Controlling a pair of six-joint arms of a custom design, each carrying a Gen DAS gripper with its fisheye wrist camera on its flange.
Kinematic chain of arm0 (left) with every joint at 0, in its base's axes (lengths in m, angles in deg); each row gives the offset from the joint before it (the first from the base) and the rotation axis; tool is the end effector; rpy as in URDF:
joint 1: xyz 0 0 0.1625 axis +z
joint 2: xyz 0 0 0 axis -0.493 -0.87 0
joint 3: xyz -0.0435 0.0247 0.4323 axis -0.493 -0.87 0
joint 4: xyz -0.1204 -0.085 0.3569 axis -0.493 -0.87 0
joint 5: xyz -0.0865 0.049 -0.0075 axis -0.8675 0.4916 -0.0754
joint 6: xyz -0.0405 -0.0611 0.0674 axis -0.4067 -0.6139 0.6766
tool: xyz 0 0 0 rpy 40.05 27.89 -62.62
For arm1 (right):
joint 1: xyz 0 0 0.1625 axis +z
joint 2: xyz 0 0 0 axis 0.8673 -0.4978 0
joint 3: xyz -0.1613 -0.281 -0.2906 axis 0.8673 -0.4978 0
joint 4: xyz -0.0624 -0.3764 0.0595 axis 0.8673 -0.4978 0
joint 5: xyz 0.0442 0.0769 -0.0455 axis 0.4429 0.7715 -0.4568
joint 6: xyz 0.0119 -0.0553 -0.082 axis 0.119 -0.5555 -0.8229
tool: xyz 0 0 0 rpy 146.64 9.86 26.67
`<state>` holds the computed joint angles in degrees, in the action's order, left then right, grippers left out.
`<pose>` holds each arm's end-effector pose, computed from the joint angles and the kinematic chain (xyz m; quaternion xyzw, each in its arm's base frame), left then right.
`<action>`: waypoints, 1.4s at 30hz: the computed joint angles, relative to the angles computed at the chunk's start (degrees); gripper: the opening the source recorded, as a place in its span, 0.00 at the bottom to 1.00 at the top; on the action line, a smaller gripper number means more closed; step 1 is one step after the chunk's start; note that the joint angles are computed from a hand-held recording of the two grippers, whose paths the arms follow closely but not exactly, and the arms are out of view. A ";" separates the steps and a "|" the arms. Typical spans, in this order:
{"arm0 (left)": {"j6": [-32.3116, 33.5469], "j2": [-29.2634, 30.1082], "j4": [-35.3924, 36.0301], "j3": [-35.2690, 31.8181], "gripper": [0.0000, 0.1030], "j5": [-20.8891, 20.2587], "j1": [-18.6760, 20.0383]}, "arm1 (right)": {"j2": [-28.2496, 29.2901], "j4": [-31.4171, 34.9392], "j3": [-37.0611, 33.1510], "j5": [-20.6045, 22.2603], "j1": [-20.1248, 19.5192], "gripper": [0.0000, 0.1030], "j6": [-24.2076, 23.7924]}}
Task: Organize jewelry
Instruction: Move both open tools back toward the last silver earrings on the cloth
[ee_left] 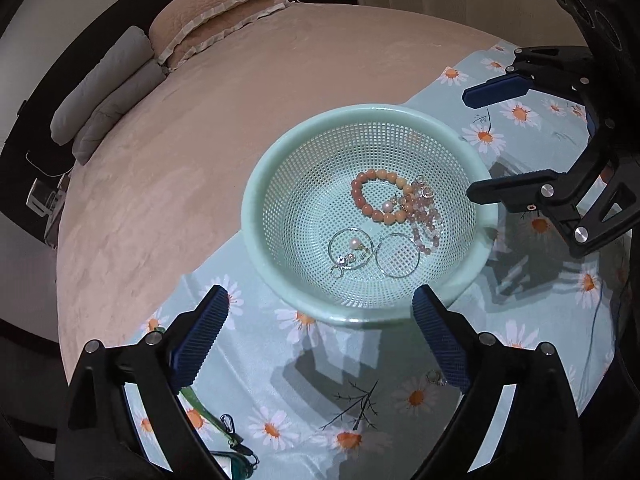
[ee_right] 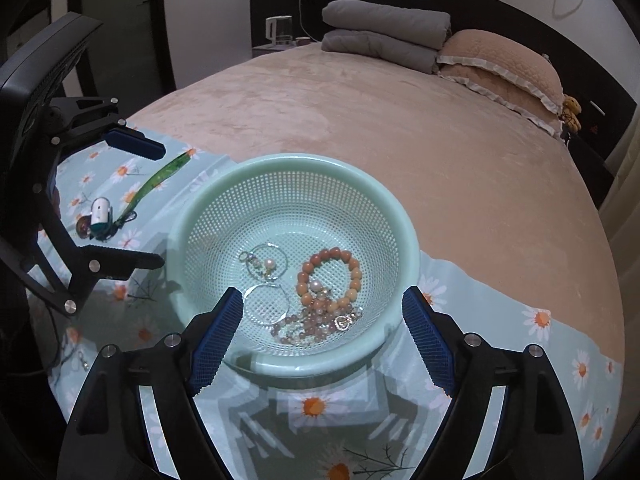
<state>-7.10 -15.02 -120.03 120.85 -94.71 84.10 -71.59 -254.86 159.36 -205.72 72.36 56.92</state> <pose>-0.0584 -0.4177 0.3750 0.5379 0.7738 -0.0753 0.3260 0.4251 -0.3762 -0.0168 0.2596 -0.8698 0.2605 0.3288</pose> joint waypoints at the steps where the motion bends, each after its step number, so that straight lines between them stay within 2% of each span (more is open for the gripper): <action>1: -0.53 -1.05 0.98 0.17 0.91 0.49 -0.29 | 0.21 -0.21 -0.05 0.31 0.49 0.75 -0.53; 7: -2.71 -7.47 7.73 0.13 0.91 1.06 -0.64 | 1.89 -2.06 -0.40 2.75 3.55 0.76 -1.21; 13: -3.50 -13.26 13.08 1.06 0.91 1.72 0.42 | 4.91 -0.15 -1.96 3.68 6.70 0.76 0.87; 20: -2.14 -18.46 16.88 3.21 0.91 2.14 3.69 | 8.17 2.65 -3.21 8.28 7.74 0.76 1.91; 25: 0.12 -21.77 16.60 5.68 0.91 3.31 5.96 | 9.92 4.36 -3.87 8.35 7.64 0.76 5.06; 29: 1.09 -22.21 17.05 5.93 0.91 0.62 9.29 | 12.02 2.71 -4.48 7.50 7.47 0.76 5.74; 32: 2.87 -24.05 15.88 8.56 0.91 1.39 9.52 | 13.17 2.69 -4.78 7.29 6.75 0.76 7.29; 35: 4.15 -25.65 16.67 9.64 0.91 -0.98 10.62 | 14.21 2.01 -4.99 7.10 5.83 0.76 9.45; 39: 5.46 -26.34 12.23 11.09 0.91 -5.43 13.55 | 16.22 -1.79 -5.19 5.83 5.28 0.76 11.14; 42: 5.91 -25.75 6.20 12.38 0.91 -8.16 16.44 | 18.26 -4.99 -5.93 3.09 5.28 0.76 12.37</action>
